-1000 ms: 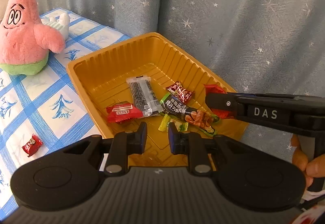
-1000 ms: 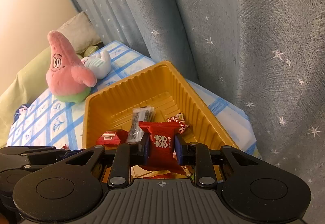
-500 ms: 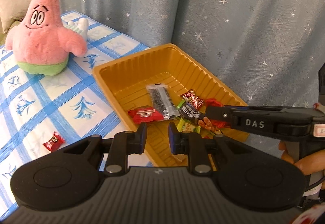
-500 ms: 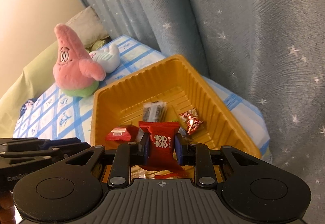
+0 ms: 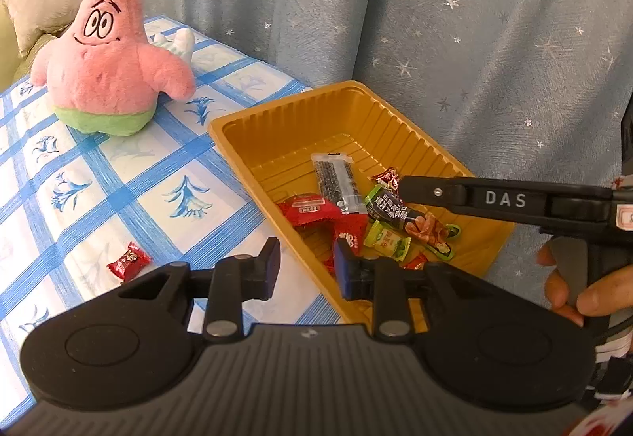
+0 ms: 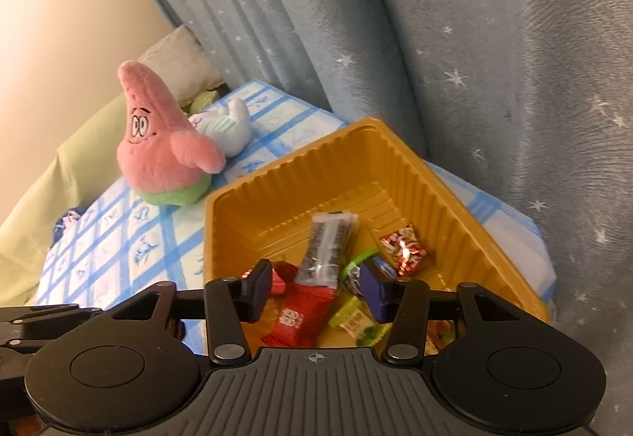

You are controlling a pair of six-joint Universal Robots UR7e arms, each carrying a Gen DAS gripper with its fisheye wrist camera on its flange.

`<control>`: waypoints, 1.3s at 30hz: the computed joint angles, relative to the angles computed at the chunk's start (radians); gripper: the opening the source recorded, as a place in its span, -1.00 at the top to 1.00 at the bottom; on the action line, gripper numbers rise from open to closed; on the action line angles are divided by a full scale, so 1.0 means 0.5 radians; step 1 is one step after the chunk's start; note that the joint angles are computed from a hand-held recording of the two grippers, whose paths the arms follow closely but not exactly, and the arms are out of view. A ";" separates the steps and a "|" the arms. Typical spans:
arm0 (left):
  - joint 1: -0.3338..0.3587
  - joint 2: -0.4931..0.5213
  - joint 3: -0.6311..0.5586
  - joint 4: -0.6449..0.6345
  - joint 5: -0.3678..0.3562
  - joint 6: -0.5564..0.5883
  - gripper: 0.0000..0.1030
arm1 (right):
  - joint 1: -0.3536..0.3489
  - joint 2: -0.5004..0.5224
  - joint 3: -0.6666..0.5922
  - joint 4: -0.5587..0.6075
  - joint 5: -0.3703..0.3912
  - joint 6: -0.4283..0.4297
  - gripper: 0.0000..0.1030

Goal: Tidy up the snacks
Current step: 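Withdraw both tools from the tray toward the remaining snacks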

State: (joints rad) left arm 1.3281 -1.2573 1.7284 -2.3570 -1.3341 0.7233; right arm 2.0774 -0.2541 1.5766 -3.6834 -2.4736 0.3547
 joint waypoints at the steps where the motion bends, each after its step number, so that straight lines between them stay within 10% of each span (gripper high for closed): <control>1: 0.002 -0.004 -0.002 0.007 -0.002 0.001 0.49 | 0.007 -0.012 0.009 0.045 -0.019 0.038 -0.05; 14: 0.049 -0.089 -0.020 0.111 -0.036 0.041 0.19 | 0.132 -0.014 0.069 0.239 -0.178 0.336 -0.55; 39: 0.300 -0.245 -0.244 0.354 -0.013 0.276 -0.13 | 0.441 0.188 -0.240 0.802 -0.247 0.757 -0.66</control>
State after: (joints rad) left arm 1.4780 -1.3798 1.6065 -2.1799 -1.3404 0.8612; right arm 2.2981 -0.1599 1.4565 -3.2824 -2.5969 0.7334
